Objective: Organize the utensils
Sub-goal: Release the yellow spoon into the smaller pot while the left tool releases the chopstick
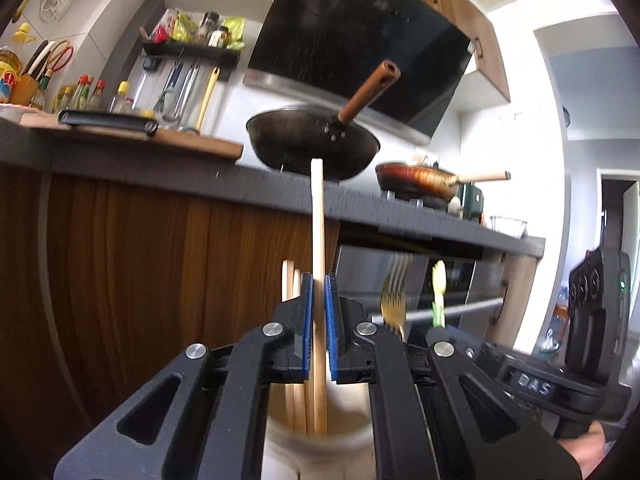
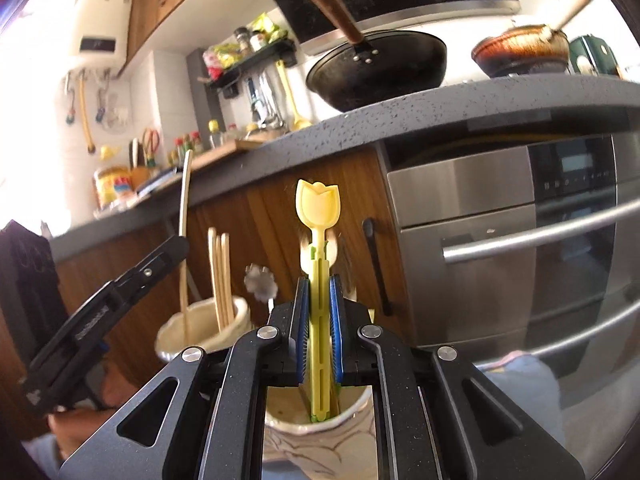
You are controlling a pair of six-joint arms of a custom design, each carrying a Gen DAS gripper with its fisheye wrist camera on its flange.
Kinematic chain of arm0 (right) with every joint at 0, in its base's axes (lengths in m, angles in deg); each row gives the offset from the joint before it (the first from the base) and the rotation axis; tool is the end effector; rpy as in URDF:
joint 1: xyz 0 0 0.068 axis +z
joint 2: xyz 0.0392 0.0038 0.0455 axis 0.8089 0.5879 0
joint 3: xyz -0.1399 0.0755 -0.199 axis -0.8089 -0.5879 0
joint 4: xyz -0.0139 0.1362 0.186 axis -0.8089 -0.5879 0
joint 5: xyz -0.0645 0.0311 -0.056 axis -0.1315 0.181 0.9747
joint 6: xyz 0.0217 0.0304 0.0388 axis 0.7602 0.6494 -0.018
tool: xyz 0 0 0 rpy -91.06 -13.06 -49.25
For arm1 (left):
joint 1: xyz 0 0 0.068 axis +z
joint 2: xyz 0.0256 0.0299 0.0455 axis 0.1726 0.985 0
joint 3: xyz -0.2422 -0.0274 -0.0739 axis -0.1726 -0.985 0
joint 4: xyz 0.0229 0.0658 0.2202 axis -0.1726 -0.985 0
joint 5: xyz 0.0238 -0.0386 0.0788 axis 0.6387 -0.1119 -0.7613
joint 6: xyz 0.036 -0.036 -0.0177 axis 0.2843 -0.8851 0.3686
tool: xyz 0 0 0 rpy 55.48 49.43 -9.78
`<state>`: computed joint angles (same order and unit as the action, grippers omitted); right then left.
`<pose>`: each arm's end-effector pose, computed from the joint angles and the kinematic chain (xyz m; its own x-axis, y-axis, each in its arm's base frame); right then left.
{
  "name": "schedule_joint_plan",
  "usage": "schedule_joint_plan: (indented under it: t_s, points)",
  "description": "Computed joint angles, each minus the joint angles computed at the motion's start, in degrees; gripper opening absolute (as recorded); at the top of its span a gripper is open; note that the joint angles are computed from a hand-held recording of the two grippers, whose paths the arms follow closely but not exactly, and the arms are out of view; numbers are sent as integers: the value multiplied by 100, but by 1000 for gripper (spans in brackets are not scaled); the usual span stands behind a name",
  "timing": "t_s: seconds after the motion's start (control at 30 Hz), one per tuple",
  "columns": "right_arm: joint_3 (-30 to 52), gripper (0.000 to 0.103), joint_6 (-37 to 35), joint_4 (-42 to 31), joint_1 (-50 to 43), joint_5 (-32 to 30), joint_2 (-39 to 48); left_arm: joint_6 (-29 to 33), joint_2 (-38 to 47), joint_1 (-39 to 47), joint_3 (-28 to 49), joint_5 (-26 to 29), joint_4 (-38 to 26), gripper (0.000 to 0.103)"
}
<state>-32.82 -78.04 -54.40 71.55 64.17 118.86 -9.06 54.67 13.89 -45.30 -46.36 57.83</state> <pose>0.1978 0.0762 0.2031 -0.3384 0.0927 -0.9364 -0.5599 0.7800 0.2795 0.1486 0.0047 0.2091 -0.0431 -0.1558 -0.9868 0.0823 0.9839 -0.1589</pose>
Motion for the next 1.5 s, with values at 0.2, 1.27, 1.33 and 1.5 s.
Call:
schedule_joint_plan:
  t_s: [0.2, 1.27, 1.33, 1.5]
  points:
    - [-154, 11, -292, -266, 421, 530, -134, -12, -427, -458, 279, -749, -1480, 6]
    - [-774, 47, -424, -530, 704, 1165, -1206, 196, -1512, -812, 367, -1514, -2886, 58]
    - [-925, 52, -412, -507, 662, 1200, -1433, 191, -1808, -776, 307, -1544, -3104, 71]
    - [-1150, 70, -412, -731, 697, 1367, -1971, 194, -2711, -684, 41, -1609, -3675, 89]
